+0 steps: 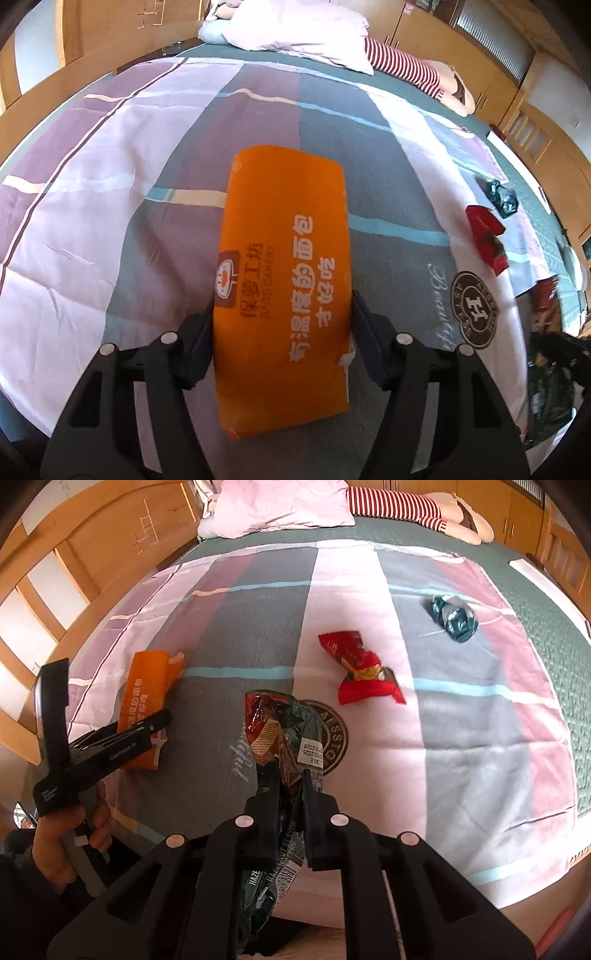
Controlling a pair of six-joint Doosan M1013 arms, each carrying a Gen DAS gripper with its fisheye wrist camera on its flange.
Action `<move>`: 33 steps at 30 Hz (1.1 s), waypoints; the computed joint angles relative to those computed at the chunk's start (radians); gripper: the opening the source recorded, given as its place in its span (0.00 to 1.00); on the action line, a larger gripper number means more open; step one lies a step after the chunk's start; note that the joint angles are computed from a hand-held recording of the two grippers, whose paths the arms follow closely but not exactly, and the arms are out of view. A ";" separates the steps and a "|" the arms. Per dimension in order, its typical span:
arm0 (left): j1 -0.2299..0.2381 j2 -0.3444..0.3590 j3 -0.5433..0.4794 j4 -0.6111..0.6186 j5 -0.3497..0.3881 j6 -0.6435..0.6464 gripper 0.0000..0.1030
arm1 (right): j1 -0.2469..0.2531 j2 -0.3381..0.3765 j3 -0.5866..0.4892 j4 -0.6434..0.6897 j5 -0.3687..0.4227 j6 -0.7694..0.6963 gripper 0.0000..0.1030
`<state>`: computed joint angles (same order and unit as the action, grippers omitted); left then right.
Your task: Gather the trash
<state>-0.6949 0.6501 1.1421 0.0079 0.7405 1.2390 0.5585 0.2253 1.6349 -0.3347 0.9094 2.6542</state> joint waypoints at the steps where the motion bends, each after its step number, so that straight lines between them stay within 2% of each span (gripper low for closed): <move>1: -0.001 -0.006 0.009 0.004 -0.014 -0.002 0.64 | 0.003 0.001 0.001 -0.001 -0.001 0.002 0.11; 6: -0.015 -0.043 0.064 0.035 -0.099 0.017 0.64 | 0.017 -0.005 0.009 -0.032 -0.004 0.041 0.11; 11: -0.031 -0.068 0.098 0.033 -0.148 0.080 0.64 | 0.023 -0.012 0.016 -0.039 -0.002 0.057 0.11; 15: -0.021 -0.073 0.104 -0.045 -0.149 0.112 0.64 | 0.025 -0.015 0.024 -0.037 -0.008 0.074 0.11; 19: -0.006 -0.068 0.099 -0.090 -0.127 0.089 0.64 | 0.027 -0.015 0.026 -0.031 -0.012 0.078 0.11; 33: -0.004 -0.071 0.105 -0.089 -0.122 0.086 0.64 | 0.032 -0.015 0.025 -0.040 -0.024 0.093 0.11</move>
